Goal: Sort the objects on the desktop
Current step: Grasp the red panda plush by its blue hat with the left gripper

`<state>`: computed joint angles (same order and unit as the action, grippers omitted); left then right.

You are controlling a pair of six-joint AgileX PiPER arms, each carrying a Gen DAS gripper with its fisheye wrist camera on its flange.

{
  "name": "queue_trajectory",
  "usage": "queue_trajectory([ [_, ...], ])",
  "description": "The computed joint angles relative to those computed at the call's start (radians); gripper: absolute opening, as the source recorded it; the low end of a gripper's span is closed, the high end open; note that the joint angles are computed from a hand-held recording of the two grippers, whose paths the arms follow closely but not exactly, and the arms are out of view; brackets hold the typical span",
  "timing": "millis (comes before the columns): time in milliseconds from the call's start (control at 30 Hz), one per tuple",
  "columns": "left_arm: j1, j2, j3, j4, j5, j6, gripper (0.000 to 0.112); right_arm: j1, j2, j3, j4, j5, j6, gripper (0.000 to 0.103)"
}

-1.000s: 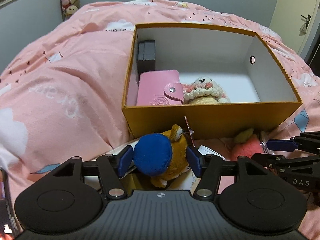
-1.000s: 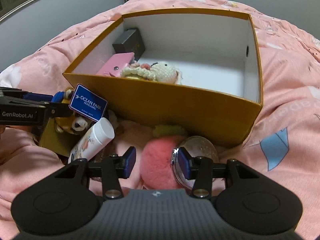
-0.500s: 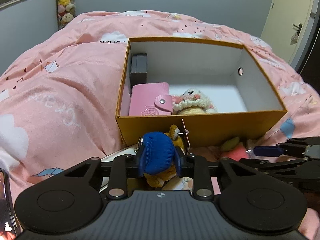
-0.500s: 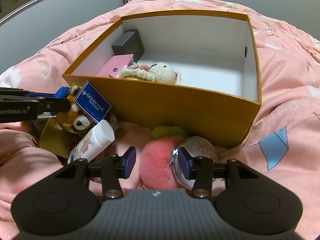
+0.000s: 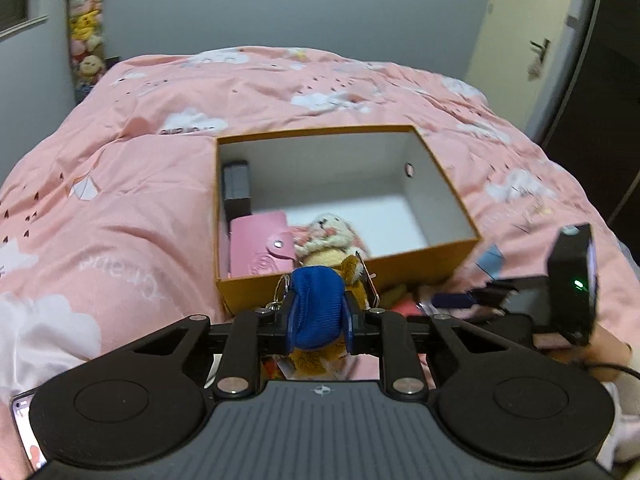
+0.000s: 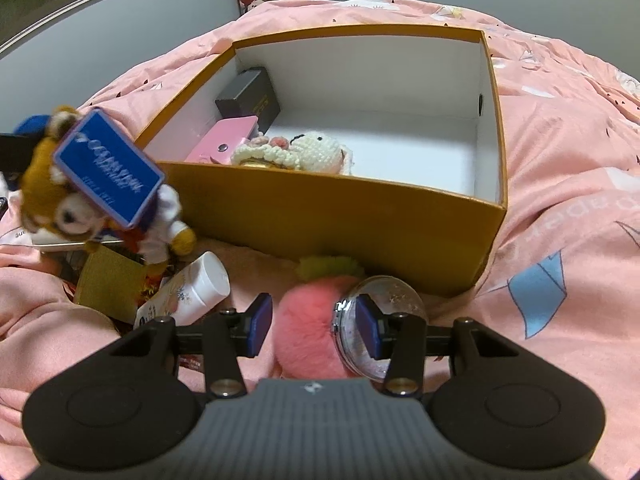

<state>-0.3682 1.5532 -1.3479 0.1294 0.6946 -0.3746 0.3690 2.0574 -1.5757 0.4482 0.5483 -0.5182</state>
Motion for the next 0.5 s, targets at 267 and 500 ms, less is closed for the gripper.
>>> queue_trajectory([
  [267,-0.015,0.105,-0.058,-0.176,0.065,0.183,0.026,-0.002,-0.007,0.008,0.004,-0.004,-0.006,0.049],
  [500,-0.033,0.181,-0.048,-0.126,-0.049,0.091,0.028,0.008,-0.004,0.005,-0.01,0.001,-0.007,0.049],
])
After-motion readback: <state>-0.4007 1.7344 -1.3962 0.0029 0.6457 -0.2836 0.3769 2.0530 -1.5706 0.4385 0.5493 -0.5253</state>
